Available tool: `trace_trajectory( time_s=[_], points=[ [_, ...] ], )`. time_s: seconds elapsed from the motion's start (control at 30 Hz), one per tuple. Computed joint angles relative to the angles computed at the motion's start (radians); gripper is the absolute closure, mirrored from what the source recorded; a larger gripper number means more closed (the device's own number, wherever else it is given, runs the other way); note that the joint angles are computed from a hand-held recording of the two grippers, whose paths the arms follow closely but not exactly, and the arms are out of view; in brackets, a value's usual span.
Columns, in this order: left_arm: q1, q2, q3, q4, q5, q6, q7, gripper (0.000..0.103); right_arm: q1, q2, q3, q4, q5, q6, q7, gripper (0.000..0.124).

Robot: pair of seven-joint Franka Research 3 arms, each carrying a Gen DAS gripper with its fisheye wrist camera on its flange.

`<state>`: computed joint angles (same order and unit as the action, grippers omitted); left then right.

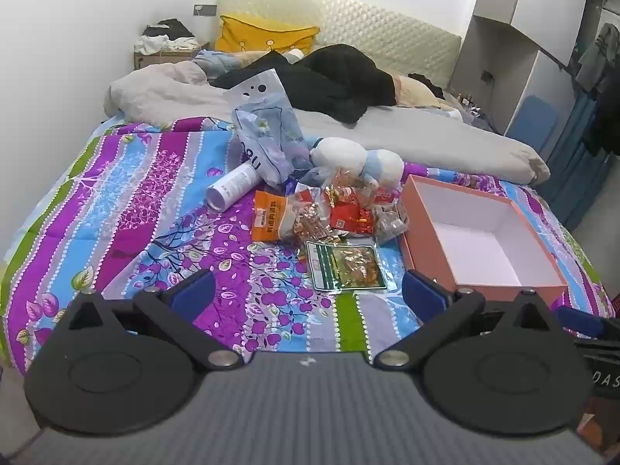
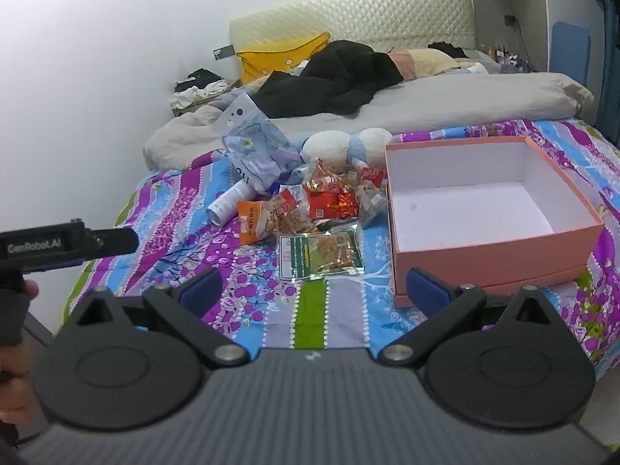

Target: Organize snacks

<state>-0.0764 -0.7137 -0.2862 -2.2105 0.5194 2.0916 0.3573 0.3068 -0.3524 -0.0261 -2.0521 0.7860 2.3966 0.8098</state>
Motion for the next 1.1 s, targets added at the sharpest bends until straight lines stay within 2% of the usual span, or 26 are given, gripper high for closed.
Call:
trace_trajectory(
  time_s=[0.07, 0.1, 0.27, 0.63, 1.1],
  points=[
    [0.000, 0.004, 0.003, 0.001, 0.001, 0.006, 0.002, 0.000, 0.001, 0.000, -0.007, -0.005, 0.010, -0.001, -0.009, 0.021],
    [0.002, -0.015, -0.007, -0.009, 0.012, 0.010, -0.011, 0.000, 0.003, -0.016, 0.003, -0.026, 0.004, 0.040, -0.041, 0.021],
    [-0.001, -0.022, -0.014, -0.006, 0.019, 0.009, -0.011, 0.000, 0.001, -0.003, 0.001, -0.001, -0.016, 0.010, -0.019, 0.021],
    [-0.008, -0.030, -0.018, 0.008, 0.015, -0.020, -0.004, 0.000, 0.006, -0.015, -0.004, -0.011, -0.005, 0.022, -0.033, 0.021],
    [-0.003, -0.033, -0.019, 0.001, 0.028, -0.016, -0.013, 0.000, 0.015, -0.029, -0.004, -0.042, 0.006, 0.075, -0.045, 0.021]
  ],
)
